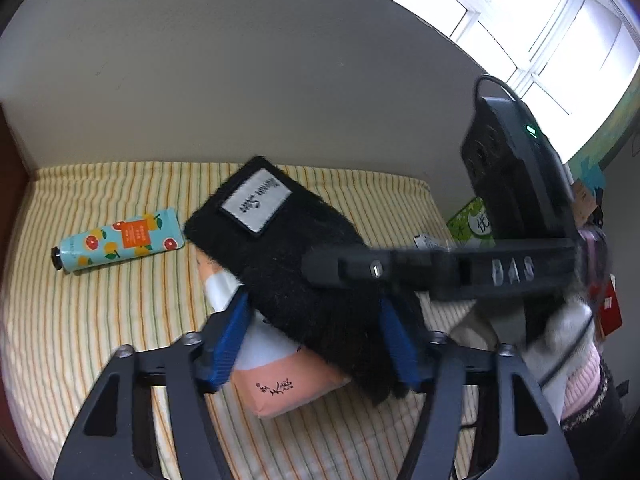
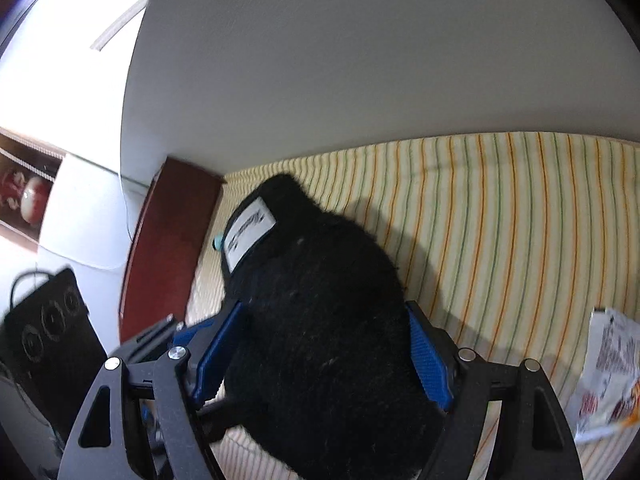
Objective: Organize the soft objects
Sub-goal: 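Close both grippers on the black knit glove, then lift the glove with both grippers and carry it over the shoebox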
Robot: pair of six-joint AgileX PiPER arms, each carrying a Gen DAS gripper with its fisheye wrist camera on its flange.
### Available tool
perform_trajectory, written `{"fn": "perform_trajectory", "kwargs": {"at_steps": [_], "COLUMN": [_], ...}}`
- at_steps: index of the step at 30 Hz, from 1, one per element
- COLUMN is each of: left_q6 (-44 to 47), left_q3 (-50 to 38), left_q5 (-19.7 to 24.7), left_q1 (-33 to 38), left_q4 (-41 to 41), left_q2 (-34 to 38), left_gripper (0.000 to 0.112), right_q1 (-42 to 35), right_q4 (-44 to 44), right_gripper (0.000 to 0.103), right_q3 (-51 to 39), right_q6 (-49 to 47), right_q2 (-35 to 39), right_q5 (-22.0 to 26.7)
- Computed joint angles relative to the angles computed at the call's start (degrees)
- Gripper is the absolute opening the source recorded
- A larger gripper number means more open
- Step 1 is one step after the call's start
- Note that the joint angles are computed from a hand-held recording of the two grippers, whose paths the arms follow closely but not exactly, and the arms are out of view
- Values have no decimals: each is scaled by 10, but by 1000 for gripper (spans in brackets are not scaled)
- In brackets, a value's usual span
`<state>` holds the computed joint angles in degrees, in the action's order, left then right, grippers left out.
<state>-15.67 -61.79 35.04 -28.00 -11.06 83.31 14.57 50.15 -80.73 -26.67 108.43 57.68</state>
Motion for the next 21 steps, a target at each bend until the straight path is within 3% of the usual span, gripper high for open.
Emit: {"fn": "perform_trajectory", "kwargs": {"at_steps": [4,9,14,21], "left_q6": [-5,31,51,70], "left_q3": [-7,7,23,49], "left_q5": [1,10,2,-10], "left_q1": [-11,4,4,6], "left_q4": [12,-17,-42,-72], "left_q2": [7,-15,-26,-43], "left_gripper": [40,25,21,17], "right_q1": [12,34,22,21], "right_q4": [9,-1,20,16], "right_gripper": [59,50,35,25], "right_q3": [15,28,57,82], "right_q6": [9,34,21,28], "right_q2": [-19,-42,-65,-91], "right_q5": [-7,-27,-27,-38]}}
